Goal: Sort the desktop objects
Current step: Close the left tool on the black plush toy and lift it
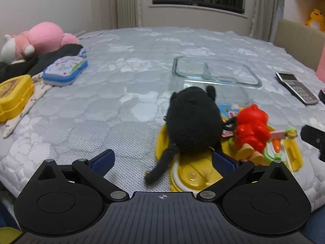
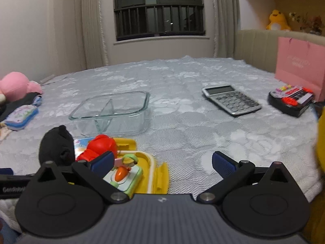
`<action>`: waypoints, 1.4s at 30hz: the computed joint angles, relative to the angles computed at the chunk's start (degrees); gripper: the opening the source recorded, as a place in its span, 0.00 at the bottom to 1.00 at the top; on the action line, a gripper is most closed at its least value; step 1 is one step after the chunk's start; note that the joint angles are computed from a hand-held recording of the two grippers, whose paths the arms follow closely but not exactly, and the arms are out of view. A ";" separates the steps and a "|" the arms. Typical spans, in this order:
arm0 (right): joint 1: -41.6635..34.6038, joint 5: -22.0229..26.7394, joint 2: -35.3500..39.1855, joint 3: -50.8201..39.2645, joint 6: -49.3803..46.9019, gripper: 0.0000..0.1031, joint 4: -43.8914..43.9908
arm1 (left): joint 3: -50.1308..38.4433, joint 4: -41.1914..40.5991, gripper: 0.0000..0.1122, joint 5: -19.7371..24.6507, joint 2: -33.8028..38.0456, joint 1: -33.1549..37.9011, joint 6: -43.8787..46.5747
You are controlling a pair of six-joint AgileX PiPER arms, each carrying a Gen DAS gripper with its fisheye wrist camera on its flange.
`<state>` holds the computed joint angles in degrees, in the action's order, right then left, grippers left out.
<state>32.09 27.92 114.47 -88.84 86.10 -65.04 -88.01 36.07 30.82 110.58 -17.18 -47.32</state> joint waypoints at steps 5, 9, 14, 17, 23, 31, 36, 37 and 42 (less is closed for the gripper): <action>-2.20 -3.29 0.54 -0.38 -4.51 1.00 5.21 | -1.93 -6.83 0.92 -0.71 1.23 3.45 4.24; -2.52 -5.29 1.19 -0.38 -1.10 0.96 0.60 | -3.18 -23.02 0.92 -3.27 2.25 6.91 17.09; -2.02 -4.93 2.80 -2.04 3.25 0.97 -8.38 | -6.70 -32.50 0.92 -3.21 5.14 7.61 27.68; -2.08 -3.67 4.29 -4.46 -0.07 0.97 -6.65 | -9.32 -31.64 0.92 -1.87 6.92 6.51 29.83; -4.49 -6.17 5.72 -6.34 -13.38 0.97 7.57 | -12.06 -36.58 0.92 0.22 7.15 7.69 37.36; -6.02 -13.19 3.77 -4.25 -14.99 0.96 9.18 | -17.93 -47.11 0.92 3.26 8.39 12.10 40.26; -6.00 -13.66 4.41 -5.03 -14.01 0.96 8.74 | -32.15 -44.40 0.92 14.76 13.99 11.66 35.94; -6.23 -14.24 4.26 -4.61 -14.52 0.96 9.56 | -31.12 -44.11 0.92 13.44 13.38 11.46 36.34; -6.99 -15.65 4.01 -4.07 -18.19 0.94 13.50 | -31.85 -29.27 0.92 12.60 14.54 7.11 29.12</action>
